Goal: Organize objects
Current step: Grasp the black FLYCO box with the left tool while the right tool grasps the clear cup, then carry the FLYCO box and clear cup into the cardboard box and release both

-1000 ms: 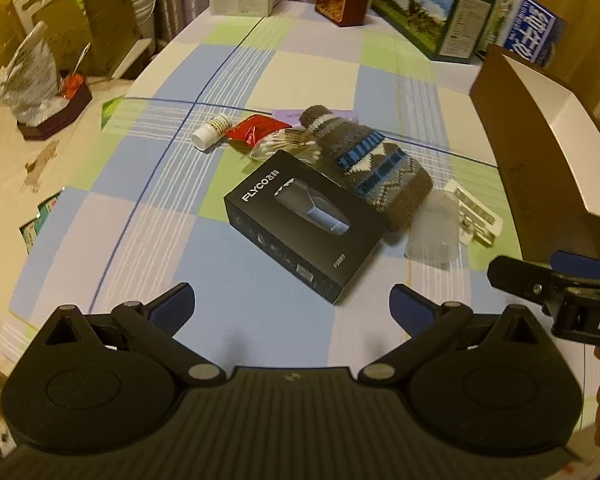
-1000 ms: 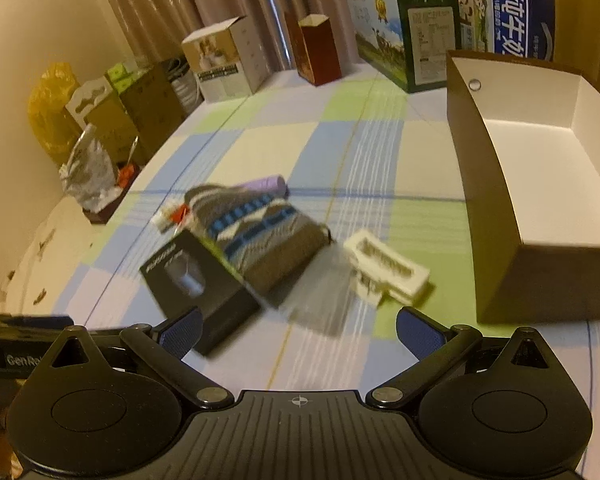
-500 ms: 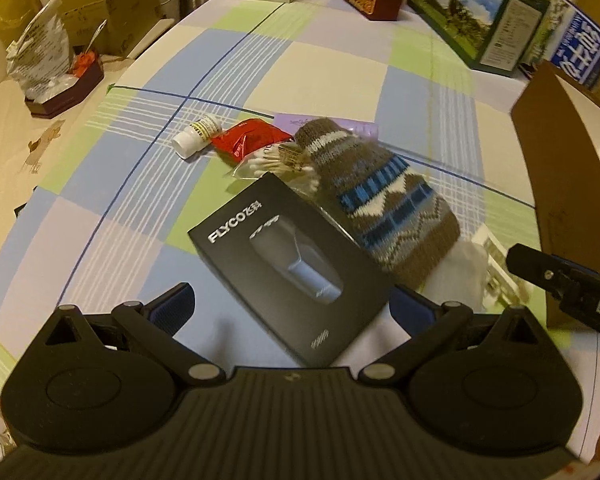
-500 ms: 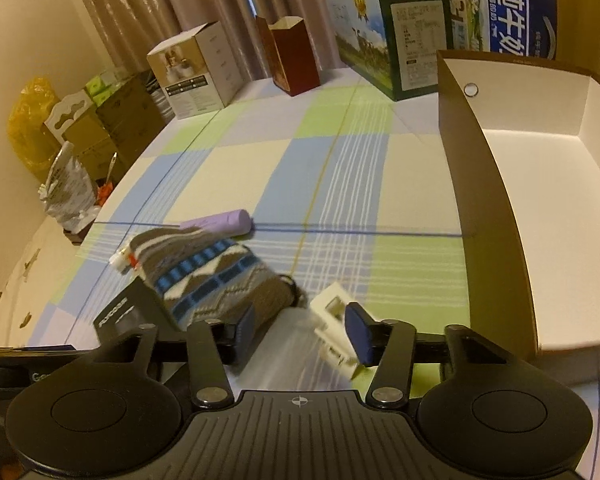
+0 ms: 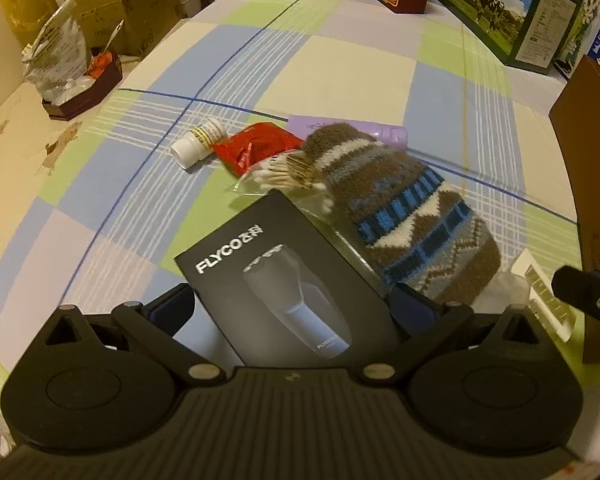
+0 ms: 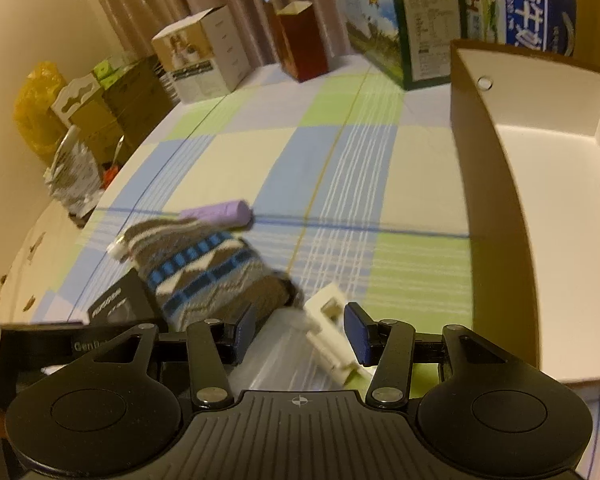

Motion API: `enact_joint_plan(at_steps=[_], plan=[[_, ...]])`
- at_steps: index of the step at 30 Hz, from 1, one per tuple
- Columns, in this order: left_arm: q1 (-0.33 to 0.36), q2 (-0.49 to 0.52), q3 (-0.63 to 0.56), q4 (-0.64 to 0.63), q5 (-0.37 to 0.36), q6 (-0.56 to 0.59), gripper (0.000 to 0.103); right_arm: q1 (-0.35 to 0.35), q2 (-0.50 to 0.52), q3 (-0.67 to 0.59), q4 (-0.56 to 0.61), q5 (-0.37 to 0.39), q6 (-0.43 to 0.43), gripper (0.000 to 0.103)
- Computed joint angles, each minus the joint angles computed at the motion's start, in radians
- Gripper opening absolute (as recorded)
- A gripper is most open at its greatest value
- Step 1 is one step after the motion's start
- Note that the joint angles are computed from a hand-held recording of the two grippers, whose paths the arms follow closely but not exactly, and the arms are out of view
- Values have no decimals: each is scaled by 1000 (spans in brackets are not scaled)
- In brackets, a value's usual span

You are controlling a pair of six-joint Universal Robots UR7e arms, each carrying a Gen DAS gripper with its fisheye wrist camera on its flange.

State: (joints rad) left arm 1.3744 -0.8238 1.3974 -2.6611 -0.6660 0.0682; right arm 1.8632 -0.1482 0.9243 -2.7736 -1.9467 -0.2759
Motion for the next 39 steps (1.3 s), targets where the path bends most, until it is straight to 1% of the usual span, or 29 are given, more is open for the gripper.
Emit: enact_joint_plan(at_steps=[2,4,8,11,14,18,20,23,25,28,32,33,34,35,36,37,39], plan=[[4,-10,18,-33,-2,42,103,-1,-8,18,9,4,3,48],[12,-28,32,-34,-10,49,103,-3,-13,32,18,14,11,48],[26,-63,61,-44,-18,83,103,-14,-21,44,62,52,66,48],[34,-83,83,-64,2,128,103,-19,-16,38,82,64,108,48],[45,-94,91,-63,24,138,102,-26,-2,21,96,65,155,48],[51,-110,105,-93,-7,195,102,-36,20,-3,82,76,203,48],[51,-105,103,-120,-19,243,102,-37,36,-26,85,68,220,48],[53,-86,76,-117,-25,283,102,-46,44,-39,87,89,251,47],[56,-73,53,-97,-31,295,102,-48,46,-40,87,90,260,36],[63,-52,25,-80,-34,316,102,-49,28,-3,70,98,250,35],[77,-34,-6,-52,-44,305,102,-40,3,39,80,78,228,34],[81,-33,-10,-44,-49,303,99,-38,-7,56,82,75,224,34],[84,-35,-10,-37,-60,305,90,-37,-17,74,78,74,219,33],[88,-39,-11,-17,-74,299,85,-35,-27,93,72,70,212,33],[92,-45,-12,9,-93,285,78,-33,-36,114,64,64,203,33],[95,-50,-6,9,-104,283,77,-32,-46,135,53,60,197,33],[95,-64,24,-25,-118,316,77,-32,-68,176,39,60,199,33]])
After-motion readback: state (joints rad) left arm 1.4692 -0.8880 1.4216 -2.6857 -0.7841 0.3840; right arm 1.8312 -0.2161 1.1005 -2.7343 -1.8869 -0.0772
